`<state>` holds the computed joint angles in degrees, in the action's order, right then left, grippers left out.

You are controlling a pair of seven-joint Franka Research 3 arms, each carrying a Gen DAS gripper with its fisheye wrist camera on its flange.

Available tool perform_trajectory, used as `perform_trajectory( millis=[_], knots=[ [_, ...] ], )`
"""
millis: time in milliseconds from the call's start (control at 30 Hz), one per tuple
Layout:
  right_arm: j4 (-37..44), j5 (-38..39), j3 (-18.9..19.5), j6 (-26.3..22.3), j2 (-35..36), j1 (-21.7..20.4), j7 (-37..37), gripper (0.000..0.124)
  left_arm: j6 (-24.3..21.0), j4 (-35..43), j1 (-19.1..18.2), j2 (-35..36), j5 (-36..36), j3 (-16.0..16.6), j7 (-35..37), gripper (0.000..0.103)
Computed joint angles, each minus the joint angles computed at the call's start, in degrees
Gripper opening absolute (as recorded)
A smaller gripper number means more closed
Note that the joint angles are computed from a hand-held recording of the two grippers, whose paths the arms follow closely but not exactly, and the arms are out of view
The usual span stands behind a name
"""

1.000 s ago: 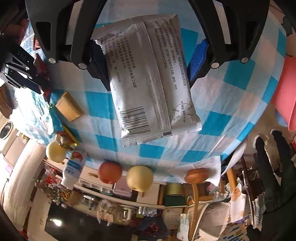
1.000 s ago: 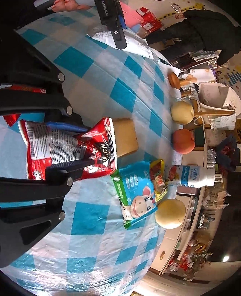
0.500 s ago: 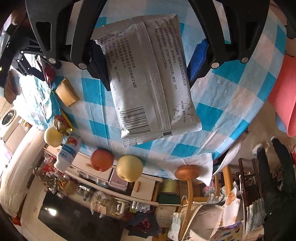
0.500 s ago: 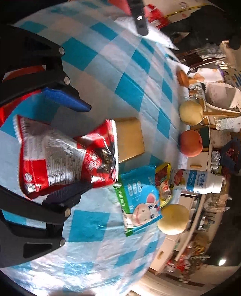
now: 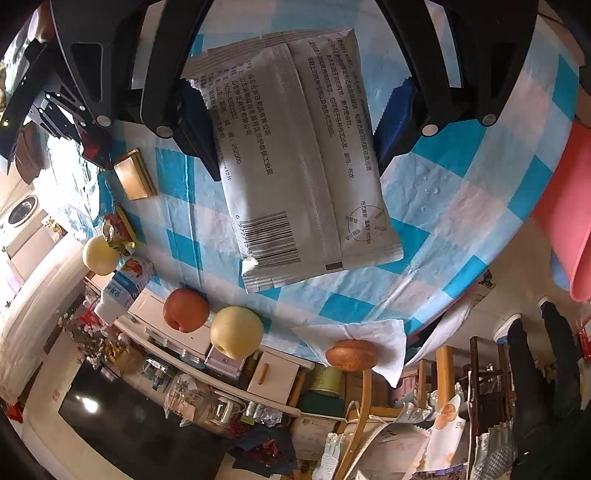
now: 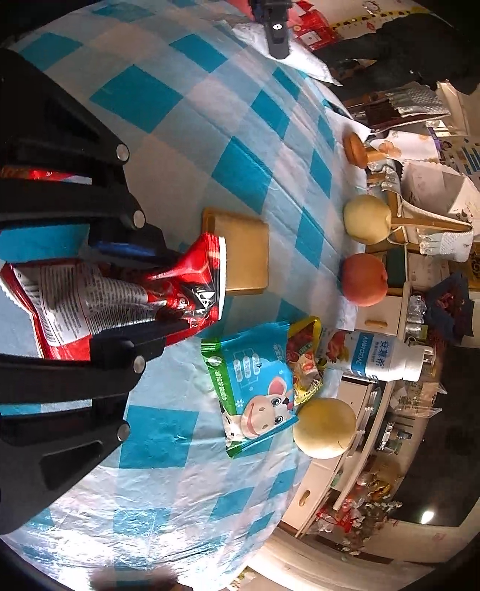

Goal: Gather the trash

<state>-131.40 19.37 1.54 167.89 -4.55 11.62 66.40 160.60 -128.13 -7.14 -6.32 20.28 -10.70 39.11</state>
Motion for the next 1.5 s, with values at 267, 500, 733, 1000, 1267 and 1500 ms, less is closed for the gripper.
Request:
perform_trajectory(
  millis=[267, 500, 733, 1000, 1267, 1500],
  knots=[
    [-0.5, 4.7, -0.6, -0.7, -2.2, 1.1, -1.4, 0.024, 0.7, -1.1, 0.2, -1.0, -1.4, 0.4, 0.4, 0.077],
    [-0.3, 9.6, -0.6, -1.6, -5.2, 3.4, -4.2, 0.022, 1.3, -2.1, 1.6, -2.5, 0.7, 0.1, -1.8, 0.077],
    [2.2, 16.8, -0.7, -3.1, -6.4, 8.1, -9.5, 0.022, 1.8, -3.7, 3.5, -5.1, 3.3, 0.4, -5.1, 0.077],
    [11.7, 33.8, 0.6, -9.9, -2.4, 13.1, -18.7, 0.022, 0.0, -6.6, 10.6, -11.0, 11.8, -0.5, -15.5, 0.077],
    [26.5, 39.7, 6.9, -16.8, 7.2, 14.6, -20.3, 0.022, -5.9, -11.5, 18.3, -19.1, 16.5, 0.8, -25.6, 0.077],
    [41.2, 36.2, 12.4, -19.0, 18.5, 17.5, -17.6, 0.022, -10.3, -15.5, 23.8, -24.5, 19.0, 2.6, -29.1, 0.077]
  ],
)
